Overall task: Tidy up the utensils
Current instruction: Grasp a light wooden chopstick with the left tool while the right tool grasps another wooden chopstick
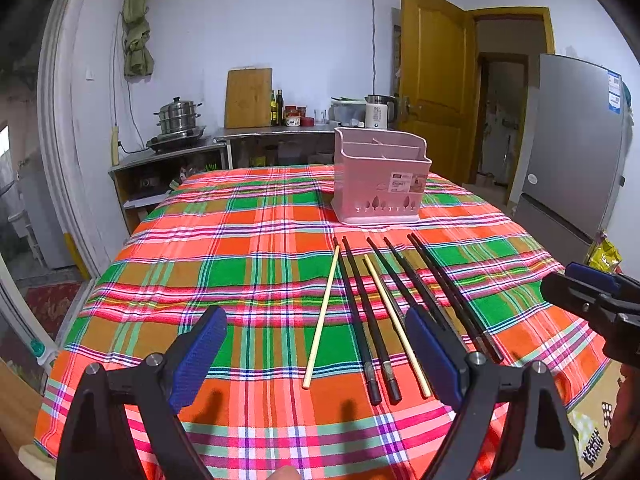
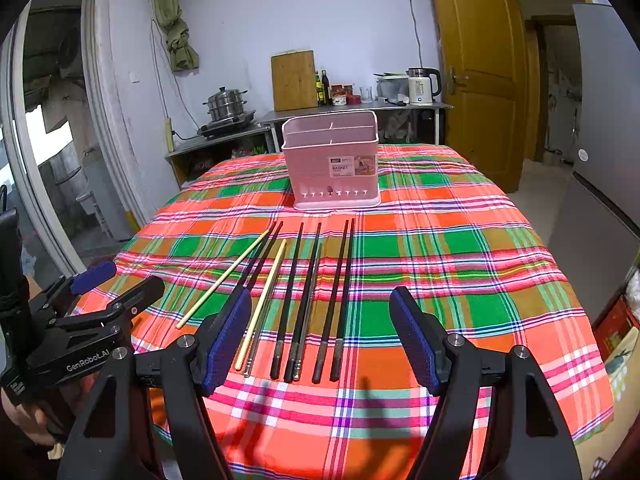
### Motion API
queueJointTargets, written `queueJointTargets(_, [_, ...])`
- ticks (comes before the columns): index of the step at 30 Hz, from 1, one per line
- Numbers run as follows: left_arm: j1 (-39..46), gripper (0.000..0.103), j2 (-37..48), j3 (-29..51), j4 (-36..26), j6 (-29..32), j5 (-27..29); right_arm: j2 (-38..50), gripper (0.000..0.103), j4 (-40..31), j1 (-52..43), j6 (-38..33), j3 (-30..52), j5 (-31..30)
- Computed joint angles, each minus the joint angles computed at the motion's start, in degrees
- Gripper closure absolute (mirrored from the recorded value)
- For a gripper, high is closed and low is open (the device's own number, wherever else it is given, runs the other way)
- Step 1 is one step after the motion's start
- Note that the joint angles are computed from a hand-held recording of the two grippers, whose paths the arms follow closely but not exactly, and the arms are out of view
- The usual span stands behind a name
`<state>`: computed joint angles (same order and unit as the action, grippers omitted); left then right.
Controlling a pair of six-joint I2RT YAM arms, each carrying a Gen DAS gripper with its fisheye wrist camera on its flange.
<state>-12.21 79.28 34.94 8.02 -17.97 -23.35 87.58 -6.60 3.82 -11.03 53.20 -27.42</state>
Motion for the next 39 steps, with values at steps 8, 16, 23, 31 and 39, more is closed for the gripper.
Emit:
queueJointTargets(8, [3.4,0.013,4.85,3.04,-0.02,2.92,4.46,3.56,0.031,0.12,0.66,-0.11,2.14,0.47])
queueJointTargets(16, [10.49,0.031,16.61,14.4,-5.3,6.69,12.95,10.64,0.031,-1.72,1.85,-0.22,8.95,1.23])
queueJointTargets(23, [13.75,0.051,28.93,27.42,-13.32,10.23,16.38,19.44,0.044,-5.25,3.87,-0.55,18.3,2.01])
queueJointTargets(31, [15.92,0.06,37.3,38.83,-20.41,11.13,21.72,29.29,0.077,-12.85,7.83,-0.45,31.5,0.99])
queueJointTargets(39, [18.06,0.084,37.57,39.12,-20.45,8.95,19.92,39.16,0.08,-22.27,12.34,-0.03,45.46,0.41])
